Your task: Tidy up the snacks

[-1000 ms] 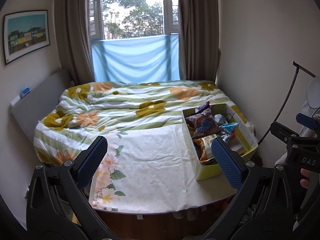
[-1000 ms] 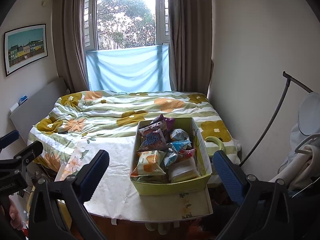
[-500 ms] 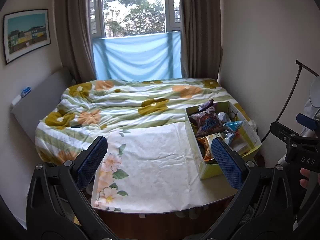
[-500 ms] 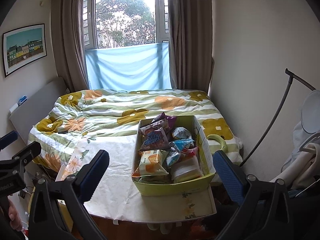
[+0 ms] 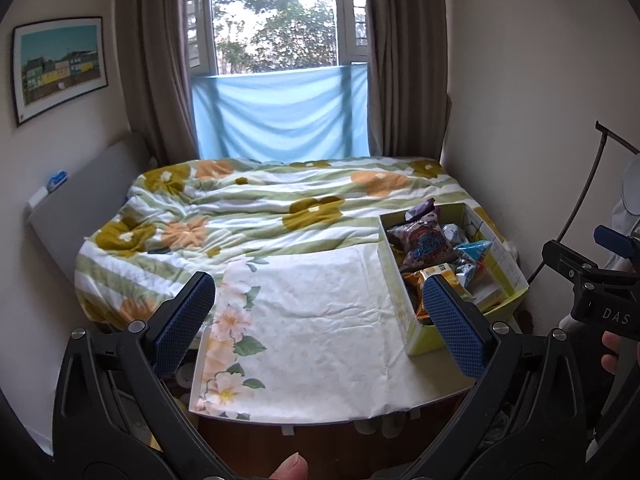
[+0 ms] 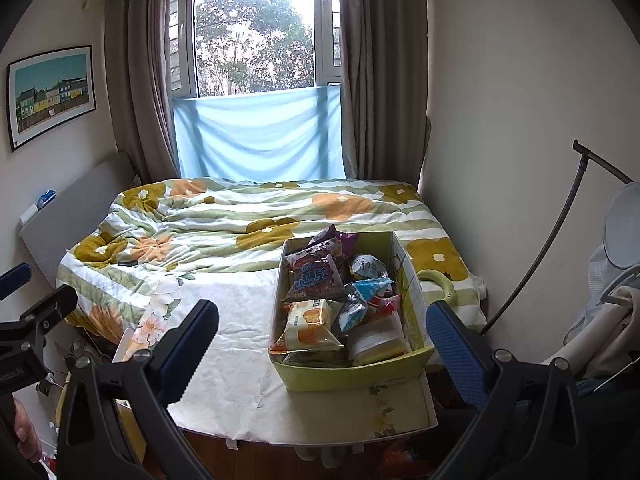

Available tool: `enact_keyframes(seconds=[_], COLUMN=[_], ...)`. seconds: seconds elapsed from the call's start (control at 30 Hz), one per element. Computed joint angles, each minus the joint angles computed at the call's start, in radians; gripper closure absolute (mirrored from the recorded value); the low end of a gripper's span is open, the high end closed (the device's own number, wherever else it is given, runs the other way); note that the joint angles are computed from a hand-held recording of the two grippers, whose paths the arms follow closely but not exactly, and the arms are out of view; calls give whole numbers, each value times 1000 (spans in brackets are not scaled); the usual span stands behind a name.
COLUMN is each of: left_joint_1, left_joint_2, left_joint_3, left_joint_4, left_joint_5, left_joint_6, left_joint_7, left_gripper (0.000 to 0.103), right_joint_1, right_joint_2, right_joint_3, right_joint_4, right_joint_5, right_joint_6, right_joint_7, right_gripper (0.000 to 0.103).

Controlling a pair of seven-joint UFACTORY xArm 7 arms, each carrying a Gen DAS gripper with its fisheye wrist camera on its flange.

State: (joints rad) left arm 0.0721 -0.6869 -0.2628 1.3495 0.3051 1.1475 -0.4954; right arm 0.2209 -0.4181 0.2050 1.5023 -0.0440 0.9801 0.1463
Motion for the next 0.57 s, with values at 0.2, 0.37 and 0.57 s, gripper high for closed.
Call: enact_keyframes(seconds=[0.2,0.37,0.57], left_joint_1=[3,0,-1], left_joint_2=[-17,-26,-39], left_joint_3=[1,10,20], left_joint_4=[-8,-15,-24], left_joint_5=[7,-3,-16], left_joint_6=[-2,-5,-6], left_joint_7=[1,10,21], left_gripper=[0,0,0], right_joint_1=[0,1,2], right_joint_2=[3,2,3], right_joint_3=[-2,0,4], right_joint_4=[4,4,2], right_joint_5=[1,-1,-5], right_joint_6=[0,3,4], right_joint_7=[-2,0,4], right_gripper=[1,1,1])
